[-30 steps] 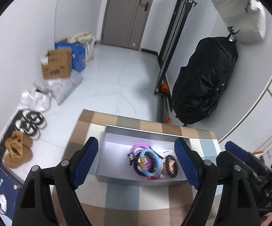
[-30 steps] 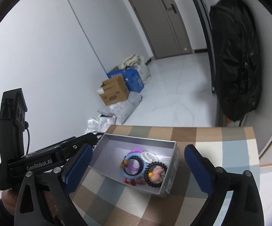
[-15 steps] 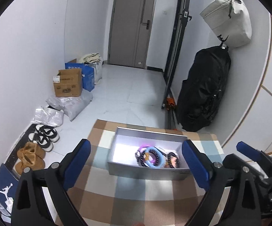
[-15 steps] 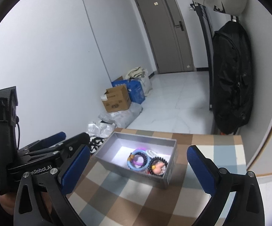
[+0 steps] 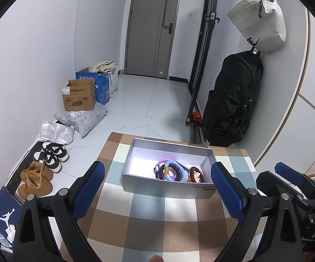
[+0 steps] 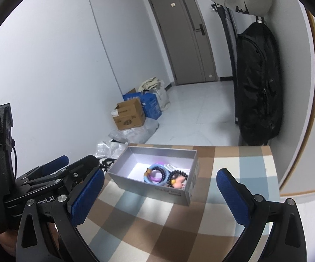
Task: Organize jewelry
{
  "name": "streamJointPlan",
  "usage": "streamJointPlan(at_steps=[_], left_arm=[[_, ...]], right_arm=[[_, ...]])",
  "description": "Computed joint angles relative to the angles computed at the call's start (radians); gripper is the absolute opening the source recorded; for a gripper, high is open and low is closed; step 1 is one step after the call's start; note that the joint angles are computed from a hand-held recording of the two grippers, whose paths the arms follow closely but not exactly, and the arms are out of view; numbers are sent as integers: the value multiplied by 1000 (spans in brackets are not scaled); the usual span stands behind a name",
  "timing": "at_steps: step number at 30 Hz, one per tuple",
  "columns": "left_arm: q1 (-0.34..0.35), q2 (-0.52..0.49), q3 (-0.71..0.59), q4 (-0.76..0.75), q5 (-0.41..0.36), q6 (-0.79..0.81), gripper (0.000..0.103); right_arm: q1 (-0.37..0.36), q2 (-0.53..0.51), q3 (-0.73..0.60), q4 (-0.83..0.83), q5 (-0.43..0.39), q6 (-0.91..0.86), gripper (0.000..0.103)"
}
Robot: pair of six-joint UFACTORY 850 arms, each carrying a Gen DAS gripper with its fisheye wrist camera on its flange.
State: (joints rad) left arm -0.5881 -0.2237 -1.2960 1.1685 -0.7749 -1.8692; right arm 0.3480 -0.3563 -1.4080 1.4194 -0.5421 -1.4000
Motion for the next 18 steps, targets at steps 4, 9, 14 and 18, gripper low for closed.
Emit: streamJointPlan(at_steps=[4, 9, 14, 18], left_arm=[[-2, 3, 0, -10, -3, 6, 95], [-2, 1, -4, -28, -3, 10, 95], [-4, 5, -2, -15, 0, -2, 95], [-2, 9, 3, -21, 12, 5, 95]], right_arm=[[-6, 8, 11, 15, -1, 0, 103], [-9, 10, 14, 11, 2, 1, 103], [-8, 13, 17, 2, 5, 10, 103], [-8, 13, 19, -4, 7, 7, 103]])
